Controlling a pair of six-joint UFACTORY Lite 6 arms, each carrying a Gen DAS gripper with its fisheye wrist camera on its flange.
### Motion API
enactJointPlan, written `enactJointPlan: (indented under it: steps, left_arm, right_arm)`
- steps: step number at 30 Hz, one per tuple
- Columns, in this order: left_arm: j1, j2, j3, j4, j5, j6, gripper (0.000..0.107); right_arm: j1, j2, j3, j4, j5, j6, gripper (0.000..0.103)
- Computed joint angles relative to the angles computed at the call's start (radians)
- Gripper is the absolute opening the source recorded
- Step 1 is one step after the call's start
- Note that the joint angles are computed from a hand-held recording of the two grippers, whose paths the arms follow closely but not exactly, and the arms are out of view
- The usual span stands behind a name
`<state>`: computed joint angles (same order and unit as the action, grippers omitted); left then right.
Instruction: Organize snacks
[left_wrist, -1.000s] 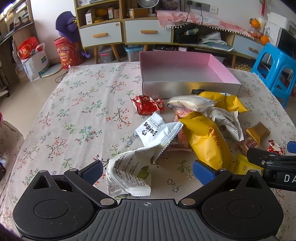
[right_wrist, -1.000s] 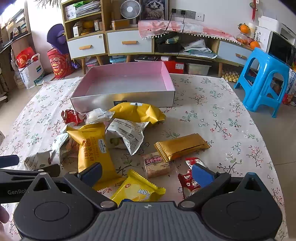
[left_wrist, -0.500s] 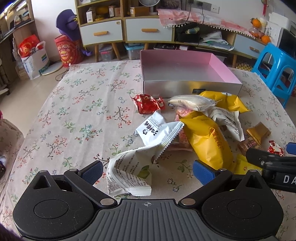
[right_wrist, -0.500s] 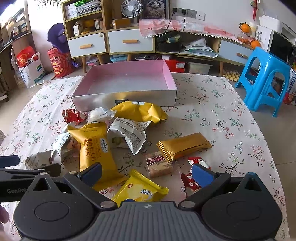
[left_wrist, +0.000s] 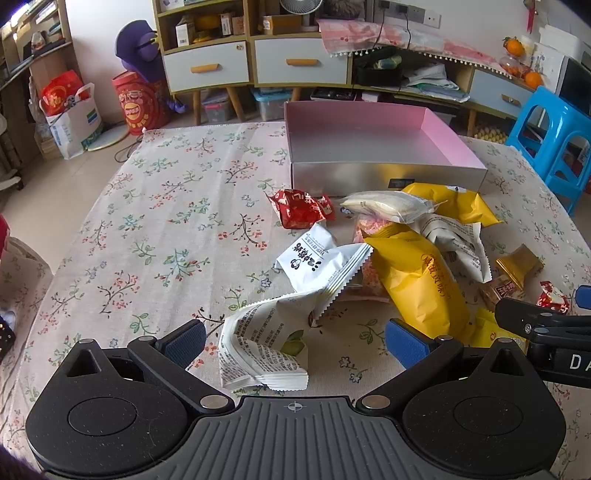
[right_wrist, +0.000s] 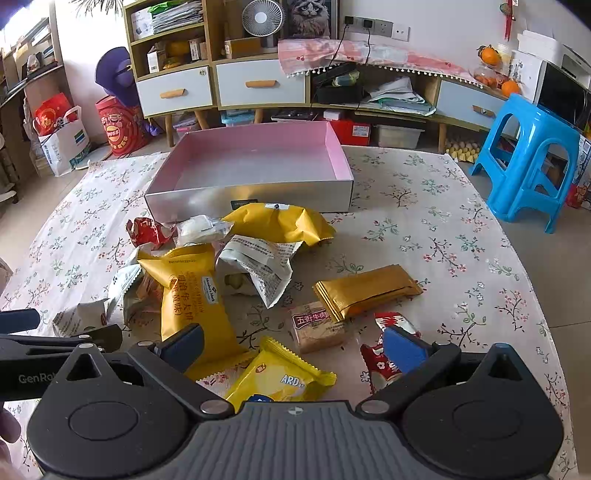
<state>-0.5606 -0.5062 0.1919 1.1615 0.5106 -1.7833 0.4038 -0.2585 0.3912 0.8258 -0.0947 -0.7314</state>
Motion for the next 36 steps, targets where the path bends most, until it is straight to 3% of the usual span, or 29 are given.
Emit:
enactJointPlan:
  steps: [36]
  left_arm:
    - [0.012, -0.002, 0.001, -0.009, -0.008, 0.014, 0.103]
  right_arm:
    - [0.017, 0.018, 0.004, 0.060, -0.014, -0.053, 0.094]
